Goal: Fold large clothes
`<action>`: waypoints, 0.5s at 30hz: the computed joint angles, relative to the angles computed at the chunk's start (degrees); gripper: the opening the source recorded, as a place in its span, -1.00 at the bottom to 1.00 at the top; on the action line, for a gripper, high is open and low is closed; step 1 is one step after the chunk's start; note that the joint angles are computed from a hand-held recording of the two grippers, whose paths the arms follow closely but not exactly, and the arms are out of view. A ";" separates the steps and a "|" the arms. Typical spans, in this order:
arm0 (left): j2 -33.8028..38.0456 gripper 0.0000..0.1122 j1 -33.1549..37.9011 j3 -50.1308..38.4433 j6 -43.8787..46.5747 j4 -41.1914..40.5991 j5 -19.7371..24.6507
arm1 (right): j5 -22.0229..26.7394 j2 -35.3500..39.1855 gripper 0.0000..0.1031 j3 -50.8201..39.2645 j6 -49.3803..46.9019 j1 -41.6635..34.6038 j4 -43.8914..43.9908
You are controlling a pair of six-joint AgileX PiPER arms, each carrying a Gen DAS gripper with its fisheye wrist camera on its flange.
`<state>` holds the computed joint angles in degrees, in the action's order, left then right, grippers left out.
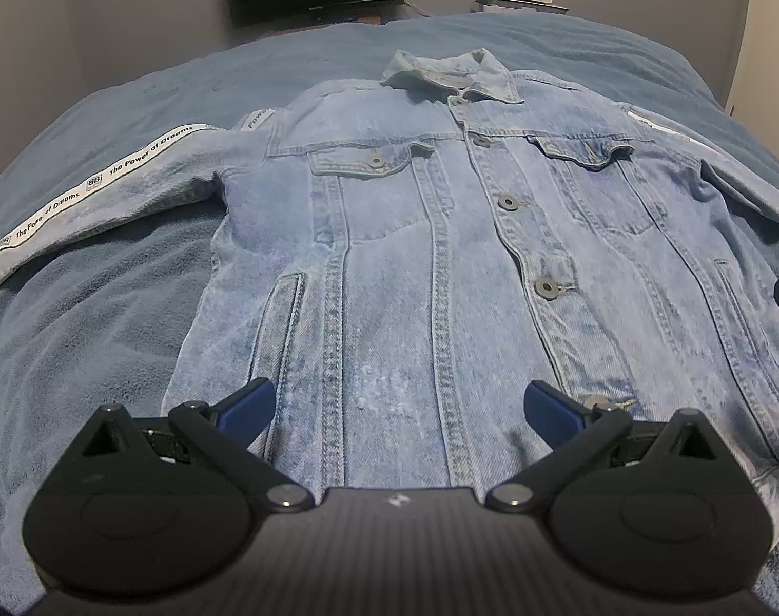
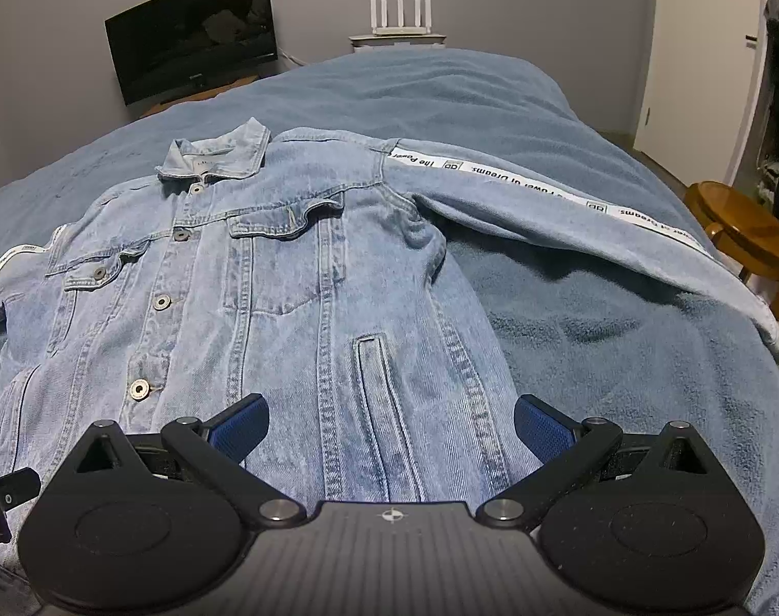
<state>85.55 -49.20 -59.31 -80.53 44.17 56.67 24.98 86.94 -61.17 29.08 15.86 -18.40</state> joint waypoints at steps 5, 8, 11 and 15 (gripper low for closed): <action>0.18 0.84 0.29 -0.04 0.45 -0.30 -0.45 | 0.25 0.33 1.00 -0.36 -0.01 0.10 0.23; -0.04 0.84 0.27 0.32 0.38 -0.20 -0.64 | 0.48 0.21 0.99 -0.30 -0.05 0.11 0.34; 0.04 0.84 0.20 0.27 0.28 -0.20 -0.56 | 0.51 0.16 0.99 -0.26 0.29 0.23 0.05; -0.06 0.84 0.17 0.45 0.21 -0.11 -0.64 | 0.51 0.17 0.99 -0.28 0.27 0.22 0.18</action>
<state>85.49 -49.04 -58.85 -80.31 44.06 56.04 25.49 87.11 -61.46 29.35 16.09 -18.21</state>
